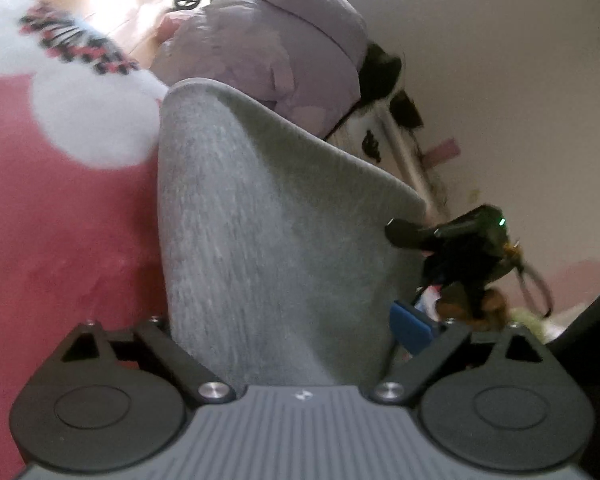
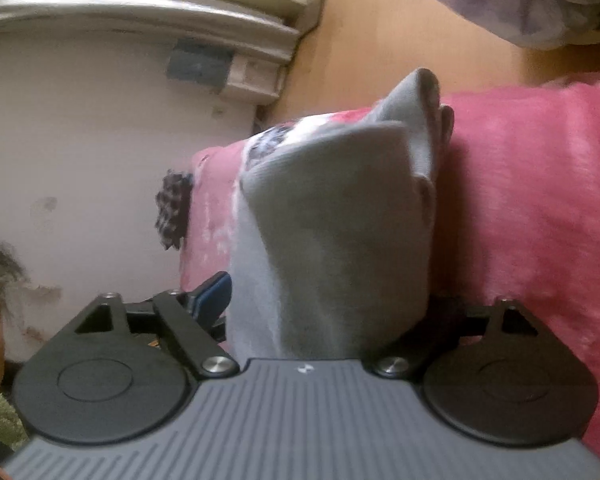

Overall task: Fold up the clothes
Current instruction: 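Grasp the folded sweatpants bundle with the right gripper while the left gripper pinches its other end, then lift the sweatpants bundle with both grippers and carry it toward the plaid stack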

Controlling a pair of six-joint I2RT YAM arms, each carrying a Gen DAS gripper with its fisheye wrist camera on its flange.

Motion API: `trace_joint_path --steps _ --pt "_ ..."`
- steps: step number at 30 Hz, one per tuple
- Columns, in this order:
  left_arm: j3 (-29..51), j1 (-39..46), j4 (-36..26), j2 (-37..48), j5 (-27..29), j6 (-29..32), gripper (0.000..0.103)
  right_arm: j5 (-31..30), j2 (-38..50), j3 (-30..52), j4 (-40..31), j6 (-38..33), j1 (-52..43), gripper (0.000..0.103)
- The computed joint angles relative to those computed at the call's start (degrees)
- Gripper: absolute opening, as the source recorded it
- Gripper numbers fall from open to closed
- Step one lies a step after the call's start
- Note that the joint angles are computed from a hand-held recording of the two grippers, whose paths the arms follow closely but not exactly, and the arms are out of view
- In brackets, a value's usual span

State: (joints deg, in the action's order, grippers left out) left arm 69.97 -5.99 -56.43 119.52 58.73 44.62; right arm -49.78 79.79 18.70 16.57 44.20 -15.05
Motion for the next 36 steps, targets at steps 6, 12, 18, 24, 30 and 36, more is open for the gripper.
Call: trace_joint_path --steps 6,12,18,24,30,36 --pt "-3.35 8.72 -3.55 -4.83 -3.26 4.35 0.089 -1.60 10.50 12.22 1.13 -2.36 8.23 0.078" --pt "-6.30 21.43 -8.03 -10.19 -8.43 7.50 0.089 -9.23 29.35 33.72 -2.78 -7.95 16.80 0.078" --pt "-9.09 29.90 -4.72 -11.14 -12.94 3.68 0.089 -9.83 43.25 59.61 -25.77 -26.13 25.86 0.081" --pt "-9.90 34.21 -1.19 -13.01 -13.25 0.59 0.091 -6.20 44.15 64.37 -37.04 -34.14 24.68 0.082" --pt "-12.54 32.18 7.79 -14.03 -15.39 -6.62 0.091 -6.62 41.09 58.93 -37.07 -38.52 18.78 0.085" --pt "-13.88 29.35 12.51 -13.38 -15.70 -10.69 0.094 -11.56 56.69 75.65 -36.17 -37.45 22.85 0.096"
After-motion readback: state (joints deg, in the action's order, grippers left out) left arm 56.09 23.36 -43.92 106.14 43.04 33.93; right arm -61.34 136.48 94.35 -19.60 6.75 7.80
